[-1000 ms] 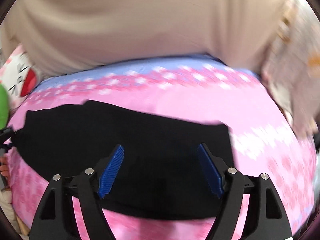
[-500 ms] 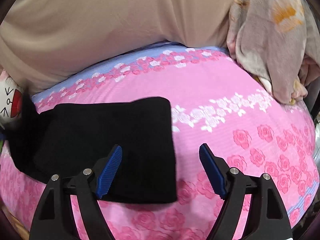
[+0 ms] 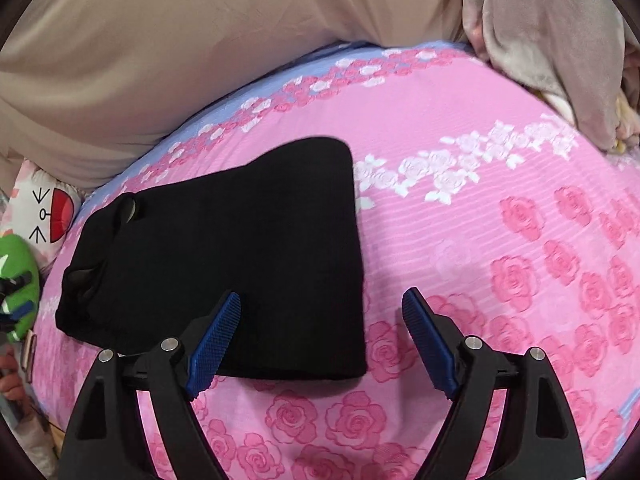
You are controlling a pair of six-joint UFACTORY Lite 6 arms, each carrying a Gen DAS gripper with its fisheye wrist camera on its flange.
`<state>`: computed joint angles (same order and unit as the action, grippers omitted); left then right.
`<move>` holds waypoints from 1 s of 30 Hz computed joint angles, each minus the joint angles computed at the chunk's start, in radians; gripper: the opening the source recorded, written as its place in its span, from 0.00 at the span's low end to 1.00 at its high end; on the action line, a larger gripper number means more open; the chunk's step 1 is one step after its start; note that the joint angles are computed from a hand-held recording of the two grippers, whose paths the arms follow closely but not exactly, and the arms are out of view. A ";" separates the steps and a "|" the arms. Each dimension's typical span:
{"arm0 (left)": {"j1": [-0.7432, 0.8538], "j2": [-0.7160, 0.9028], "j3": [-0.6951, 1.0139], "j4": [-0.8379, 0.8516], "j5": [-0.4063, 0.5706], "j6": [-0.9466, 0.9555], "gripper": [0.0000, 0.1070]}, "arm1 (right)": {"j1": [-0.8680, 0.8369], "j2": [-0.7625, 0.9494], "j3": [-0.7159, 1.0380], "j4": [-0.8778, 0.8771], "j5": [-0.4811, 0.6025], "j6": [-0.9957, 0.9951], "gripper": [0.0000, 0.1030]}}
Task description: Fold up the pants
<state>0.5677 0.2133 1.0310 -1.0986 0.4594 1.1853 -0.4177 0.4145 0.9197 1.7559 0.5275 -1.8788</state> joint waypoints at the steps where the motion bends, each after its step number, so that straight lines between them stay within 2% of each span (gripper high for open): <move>1: 0.025 0.104 0.077 0.016 0.046 -0.034 0.91 | 0.001 0.015 0.012 -0.017 0.009 0.024 0.79; 4: 0.040 0.352 0.283 0.082 0.191 -0.123 0.91 | 0.025 0.025 0.019 -0.010 0.015 0.046 0.79; 6: 0.010 0.405 0.300 0.017 0.170 -0.059 0.90 | 0.041 0.035 0.035 -0.013 0.013 0.062 0.80; 7: -0.020 0.381 0.272 -0.038 0.125 0.006 0.76 | 0.049 0.041 0.041 0.001 0.017 0.057 0.75; 8: -0.044 0.398 0.280 -0.050 0.120 0.031 0.60 | 0.067 0.042 0.044 0.025 0.010 0.047 0.66; 9: -0.059 0.409 0.293 -0.040 0.108 0.014 0.46 | 0.082 0.036 0.042 0.054 -0.008 0.027 0.42; 10: -0.066 0.396 0.291 -0.024 0.098 -0.006 0.24 | 0.093 0.031 0.044 0.053 -0.007 0.030 0.31; 11: -0.056 0.379 0.291 0.000 0.125 -0.019 0.18 | 0.105 0.009 0.041 0.030 -0.005 0.065 0.29; 13: -0.012 0.292 0.240 -0.001 0.174 0.015 0.17 | 0.125 -0.095 -0.010 0.023 -0.004 0.064 0.25; 16: 0.092 0.135 0.159 0.069 0.316 0.024 0.17 | 0.131 -0.304 -0.115 -0.074 0.036 0.127 0.24; 17: 0.114 0.064 0.102 0.088 0.316 0.054 0.17 | 0.138 -0.346 -0.141 -0.089 0.027 0.130 0.24; 18: 0.116 0.008 0.049 0.103 0.273 0.076 0.18 | 0.146 -0.378 -0.164 -0.115 0.016 0.144 0.27; 20: 0.085 -0.050 -0.055 0.156 0.109 0.078 0.23 | 0.168 -0.332 -0.178 -0.100 -0.047 0.096 0.41; 21: 0.062 -0.034 -0.081 0.182 0.032 0.068 0.26 | 0.190 -0.300 -0.178 -0.030 -0.130 0.034 0.50; 22: 0.048 -0.016 -0.105 0.213 -0.032 0.027 0.28 | 0.197 -0.255 -0.173 0.075 -0.210 -0.059 0.50; 23: 0.052 -0.021 -0.128 0.212 -0.054 0.022 0.29 | 0.166 -0.226 -0.175 0.141 -0.248 -0.110 0.55; 24: 0.078 -0.047 -0.153 0.183 -0.040 0.052 0.34 | 0.149 -0.239 -0.195 0.167 -0.245 -0.119 0.56; 26: 0.129 -0.162 -0.225 0.079 -0.010 0.156 0.55 | 0.079 -0.390 -0.291 0.135 -0.161 -0.075 0.56; 27: 0.139 -0.225 -0.261 0.013 -0.011 0.217 0.76 | 0.089 -0.477 -0.329 0.126 -0.165 -0.073 0.57; 28: 0.130 -0.326 -0.327 -0.089 -0.046 0.307 0.86 | 0.119 -0.550 -0.353 0.090 -0.178 -0.042 0.60; 30: 0.057 -0.489 -0.428 -0.277 -0.157 0.479 0.86 | 0.223 -0.620 -0.354 -0.036 -0.149 0.103 0.68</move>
<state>0.6244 -0.2752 0.6029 -1.3754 0.3022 1.6646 -0.1950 -0.2055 0.5658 1.7203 0.3781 -1.7755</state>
